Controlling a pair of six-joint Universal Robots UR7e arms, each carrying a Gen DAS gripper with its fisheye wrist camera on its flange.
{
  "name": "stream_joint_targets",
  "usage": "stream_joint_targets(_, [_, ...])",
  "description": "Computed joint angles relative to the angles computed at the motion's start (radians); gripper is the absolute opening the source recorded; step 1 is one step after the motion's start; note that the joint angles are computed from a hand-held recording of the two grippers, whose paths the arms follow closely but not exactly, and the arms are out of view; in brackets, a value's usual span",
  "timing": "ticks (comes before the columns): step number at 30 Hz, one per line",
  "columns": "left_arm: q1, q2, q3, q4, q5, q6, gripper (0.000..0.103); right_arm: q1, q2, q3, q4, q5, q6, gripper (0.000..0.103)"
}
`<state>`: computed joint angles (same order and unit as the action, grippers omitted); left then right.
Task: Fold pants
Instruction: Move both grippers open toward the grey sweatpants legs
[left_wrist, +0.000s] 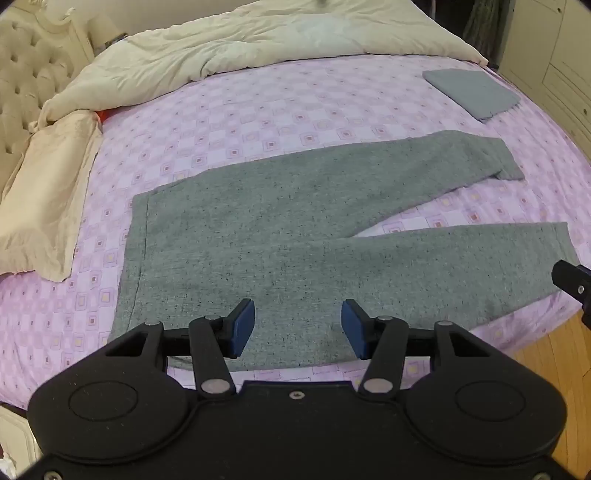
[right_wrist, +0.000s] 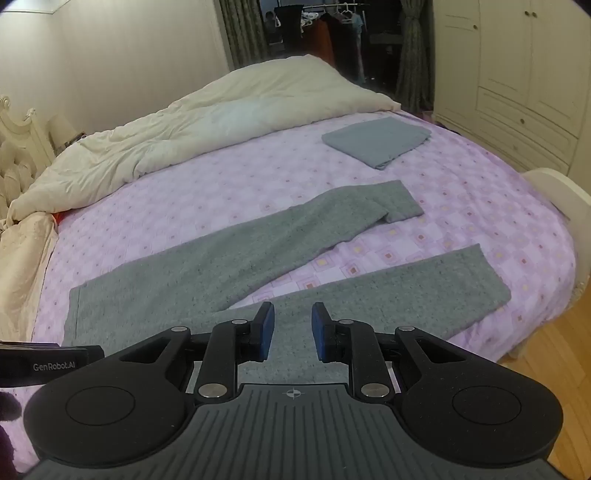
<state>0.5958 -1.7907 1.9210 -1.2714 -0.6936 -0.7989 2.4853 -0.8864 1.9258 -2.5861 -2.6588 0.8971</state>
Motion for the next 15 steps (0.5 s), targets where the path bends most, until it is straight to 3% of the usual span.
stream_joint_targets(7, [-0.007,0.012,-0.004,0.031,0.001,-0.079,0.059,-0.002,-0.004,0.007,-0.009,0.002,-0.011,0.022])
stream_joint_targets(10, [-0.007,-0.015,0.018,-0.020,-0.028,0.005,0.059,-0.001,0.009,-0.008,0.013,0.008,-0.007,0.022])
stream_joint_targets(15, [-0.001,-0.005,0.015,-0.014,-0.041,-0.012,0.059,-0.007,-0.004,-0.001,0.004,0.029,-0.034,0.022])
